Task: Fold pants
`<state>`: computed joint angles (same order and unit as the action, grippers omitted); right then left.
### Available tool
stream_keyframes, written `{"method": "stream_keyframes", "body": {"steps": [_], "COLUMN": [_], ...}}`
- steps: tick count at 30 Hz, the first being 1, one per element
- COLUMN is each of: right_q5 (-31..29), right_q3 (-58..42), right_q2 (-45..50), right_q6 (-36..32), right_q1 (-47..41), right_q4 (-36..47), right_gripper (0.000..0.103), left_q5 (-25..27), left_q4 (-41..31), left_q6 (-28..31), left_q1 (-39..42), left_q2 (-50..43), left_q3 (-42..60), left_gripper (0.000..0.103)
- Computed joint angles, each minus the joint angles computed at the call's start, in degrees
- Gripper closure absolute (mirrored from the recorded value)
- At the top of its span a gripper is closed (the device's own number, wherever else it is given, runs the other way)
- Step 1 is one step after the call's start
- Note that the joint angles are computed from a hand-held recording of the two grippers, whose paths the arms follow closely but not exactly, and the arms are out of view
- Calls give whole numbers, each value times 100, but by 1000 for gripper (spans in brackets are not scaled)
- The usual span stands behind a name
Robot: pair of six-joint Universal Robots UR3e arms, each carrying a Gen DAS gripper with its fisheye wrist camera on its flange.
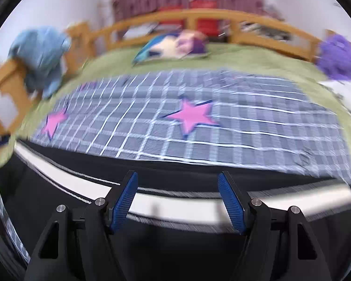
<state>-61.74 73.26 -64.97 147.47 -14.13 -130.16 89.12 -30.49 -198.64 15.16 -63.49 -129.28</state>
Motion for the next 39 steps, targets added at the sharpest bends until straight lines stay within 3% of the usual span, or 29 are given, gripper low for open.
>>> {"method": "stream_keyframes", "body": {"steps": [5,7,9,10,11,12,14,16,20,22,25,27,32,33,36,39], "right_q5": [-522,-690,-944,-984,-989,-985,-1103,-1163,-536,-725,-1342,-1421,-1334,-1302,-943,-741], "right_q3": [-1815,-2169,-1697,-1516,-1436,-1479,-1256,-862,-1033,-1070,-755,-302,-179,-51,417,896], "right_q2": [1359,1622,1480,1421,1376,1405,1270,1044,944,1121,1408,1379,1150,963,312,-260], "right_q6": [-404,-782,-1178,-1335,-1473,-1523,-1466,-1449,-990,-799,-631,-463,-77,52,310,334], "right_q1": [549,619,710,731,749,766,850,900,647,752,1033,1089,956,900,626,431], "right_q4": [1166,1635,1229,1074,1065,1117,843,326,300,56,-744,-1512,-1430,-1393,-1191,-1074], "right_gripper": [33,34,42,55,82,96,99,100,100,100,97,96,91,90,70,66], "left_q5": [-1091,-1092,-912,-861,-892,-936,-985,-1035,-1115,-990,-612,-302,553,537,-214,-370], "left_q4": [-366,-211,37,98,84,52,4,-32,-109,-131,-149,-61,161,182,-141,-68], "left_q6": [225,211,176,151,165,182,197,208,229,250,325,444,779,868,1466,1508], "left_q1": [865,879,752,694,683,689,712,763,936,938,936,978,1071,1201,1987,2190], "left_q2": [594,687,656,605,559,526,557,662,950,938,825,762,183,177,141,-606], "left_q3": [-489,-562,-581,-573,-551,-540,-563,-599,-704,-697,-690,-761,-708,-709,-547,-212], "left_gripper": [31,31,31,31,31,31,31,31,31,31,31,31,32,32,31,33]}}
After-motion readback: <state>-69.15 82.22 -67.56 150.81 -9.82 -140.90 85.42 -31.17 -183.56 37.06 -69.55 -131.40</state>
